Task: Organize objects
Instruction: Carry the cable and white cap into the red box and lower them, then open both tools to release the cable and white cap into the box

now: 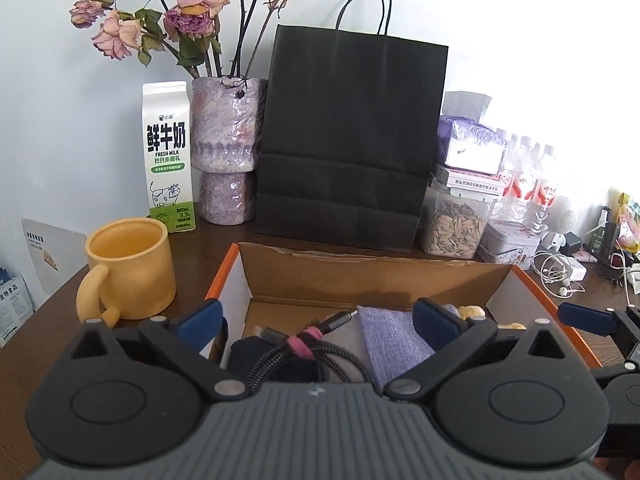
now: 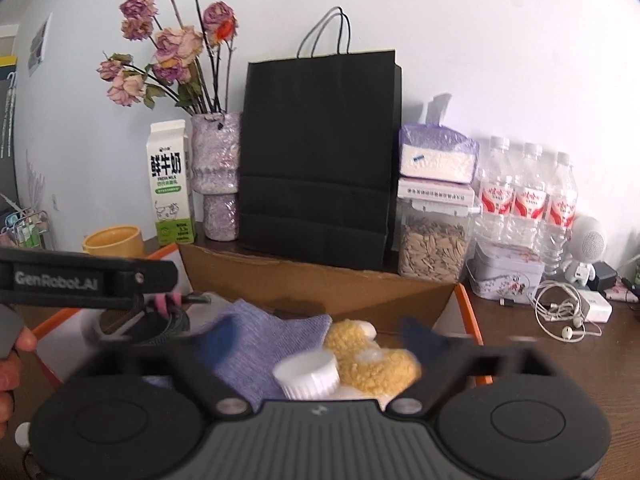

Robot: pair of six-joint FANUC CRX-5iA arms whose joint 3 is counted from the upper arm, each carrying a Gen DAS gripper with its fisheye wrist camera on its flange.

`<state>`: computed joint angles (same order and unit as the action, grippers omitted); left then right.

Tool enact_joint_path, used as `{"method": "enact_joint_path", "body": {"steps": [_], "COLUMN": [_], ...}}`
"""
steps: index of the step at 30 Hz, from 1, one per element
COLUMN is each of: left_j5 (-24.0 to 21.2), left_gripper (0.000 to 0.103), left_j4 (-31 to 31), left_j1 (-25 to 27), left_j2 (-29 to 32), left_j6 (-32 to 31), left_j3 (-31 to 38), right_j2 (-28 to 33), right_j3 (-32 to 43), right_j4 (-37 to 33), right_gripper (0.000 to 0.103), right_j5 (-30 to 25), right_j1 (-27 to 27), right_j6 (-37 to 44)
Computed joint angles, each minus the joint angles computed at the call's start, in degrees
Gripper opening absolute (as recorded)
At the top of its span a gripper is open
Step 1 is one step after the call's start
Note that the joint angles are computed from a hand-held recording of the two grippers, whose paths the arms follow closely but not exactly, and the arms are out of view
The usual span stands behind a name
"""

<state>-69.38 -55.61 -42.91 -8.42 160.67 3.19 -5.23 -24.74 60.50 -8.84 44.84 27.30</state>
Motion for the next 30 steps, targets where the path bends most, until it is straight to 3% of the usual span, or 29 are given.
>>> {"method": "enact_joint_path", "body": {"steps": [5,13,24,30], "left_j5": [-0.41,-0.38,-2.39,-5.1], "left_gripper": [0.103,0.103,0.103,0.103], "left_j4": [1.12,1.19,-0.66,-2.06], "left_j1": [0.75,0.61,-2.47,-6.4], "left_j2": [0.28,0.18,-1.24,-3.46], "left_j6": [-0.34,-0.5,1.02,2.74], "left_j3": [0.19,0.06,0.11,-1.03], "right_j2": [0.31,0.35,-1.78,-5.76], "right_j3": [1.12,1.46,-0.7,-3.26], "right_j4": [-5.29,-7.13,-1.76,-2.61], "right_gripper": [0.103,0.103,0.103,0.103], "right_j5": [-1.99,-2.82,-2.09,-3.71], "right_j1": [1.58,2.13,1.65,3.39], "right_j6": [5.07,6.7,2.09,2.64]}}
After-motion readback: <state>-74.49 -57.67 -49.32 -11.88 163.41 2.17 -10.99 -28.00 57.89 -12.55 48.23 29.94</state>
